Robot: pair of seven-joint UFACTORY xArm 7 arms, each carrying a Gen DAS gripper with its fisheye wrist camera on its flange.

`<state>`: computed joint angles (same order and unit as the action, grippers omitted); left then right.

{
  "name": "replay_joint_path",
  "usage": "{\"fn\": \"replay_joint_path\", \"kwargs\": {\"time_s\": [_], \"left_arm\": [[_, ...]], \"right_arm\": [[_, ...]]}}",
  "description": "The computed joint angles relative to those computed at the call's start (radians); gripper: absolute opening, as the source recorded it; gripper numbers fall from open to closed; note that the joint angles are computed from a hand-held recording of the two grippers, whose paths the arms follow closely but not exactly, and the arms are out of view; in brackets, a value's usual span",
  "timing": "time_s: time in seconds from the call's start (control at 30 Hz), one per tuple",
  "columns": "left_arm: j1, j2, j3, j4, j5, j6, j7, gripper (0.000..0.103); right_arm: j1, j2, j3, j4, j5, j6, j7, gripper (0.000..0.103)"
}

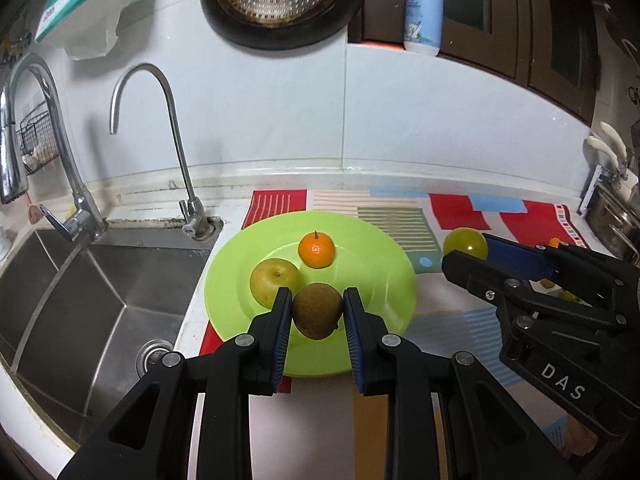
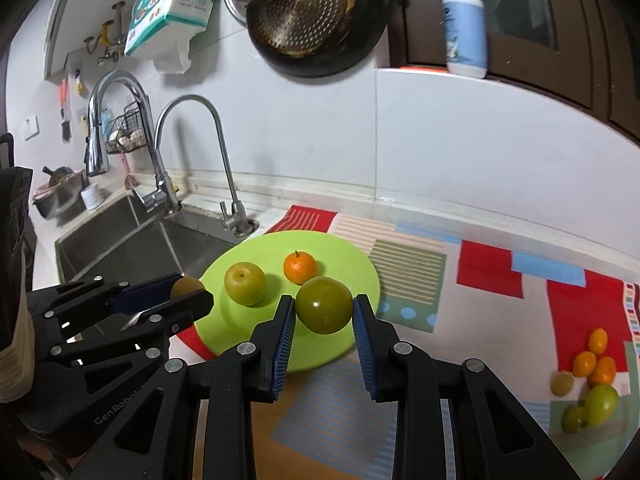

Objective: Organize fruits
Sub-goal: 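Carry the kiwi with the left tool while the right tool carries the green fruit to the plate, then open the left tool over the plate while the right tool releases the green fruit there, then withdraw both tools from the plate toward the cluster of oranges and apple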

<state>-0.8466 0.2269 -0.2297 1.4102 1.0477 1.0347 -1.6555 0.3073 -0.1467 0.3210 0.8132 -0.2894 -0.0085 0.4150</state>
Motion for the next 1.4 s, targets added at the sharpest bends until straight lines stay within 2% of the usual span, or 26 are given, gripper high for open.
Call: {"fn": "replay_joint_path", "kwargs": {"time_s": [0.2,0.43,0.47,0.57,0.63,0.7,0.77,0.93,1.0,1.07,1.2,1.27,1.4], "left_arm": [[0.029,0.028,0.018,-0.002,-0.035,-0.053,0.024,0.026],[0.040,0.051,0.042,-0.001,-0.065,-0.083,0.048,0.027],[0.041,0.051,0.045,-0.003,-0.067,-0.086,0.048,0.030],[0.041,0.047,0.049,-0.008,-0.068,-0.081,0.043,0.039],[0.039,0.044,0.048,-0.007,-0.070,-0.062,0.042,0.039],[0.035,0.038,0.045,-0.008,-0.070,-0.044,0.036,0.040],[0.029,0.030,0.040,-0.010,-0.065,-0.027,0.024,0.046],[0.013,0.014,0.020,-0.008,-0.055,0.012,-0.006,0.049],[0.005,0.009,0.013,-0.006,-0.046,0.027,-0.013,0.053],[-0.008,0.005,0.005,0.001,-0.031,0.054,-0.020,0.058],[-0.033,-0.001,-0.011,0.017,-0.005,0.096,-0.029,0.063],[-0.046,0.002,-0.017,0.032,0.006,0.119,-0.027,0.069],[-0.073,0.010,-0.026,0.061,0.032,0.147,-0.020,0.075]], "right_arm": [[0.094,0.102,-0.074,0.066,0.120,0.009,-0.141,0.031],[0.125,0.183,-0.096,0.122,0.199,0.023,-0.234,0.031],[0.126,0.194,-0.095,0.130,0.212,0.021,-0.248,0.031],[0.145,0.210,-0.125,0.144,0.157,0.020,-0.195,0.034],[0.138,0.216,-0.118,0.154,0.172,0.030,-0.203,0.045],[0.166,0.206,-0.164,0.145,0.073,0.020,-0.106,0.045],[0.176,0.186,-0.194,0.131,-0.050,0.019,0.005,0.045],[0.122,0.124,-0.146,0.079,-0.035,0.020,0.031,0.048],[0.080,0.092,-0.117,0.054,-0.097,0.013,0.098,0.053],[0.024,0.053,-0.075,0.029,-0.168,0.010,0.176,0.053],[-0.084,-0.037,0.013,-0.029,-0.212,0.008,0.255,0.061],[-0.144,-0.085,0.063,-0.059,-0.220,0.003,0.285,0.064],[-0.193,-0.189,0.100,-0.127,-0.170,0.006,0.291,0.071]]}}
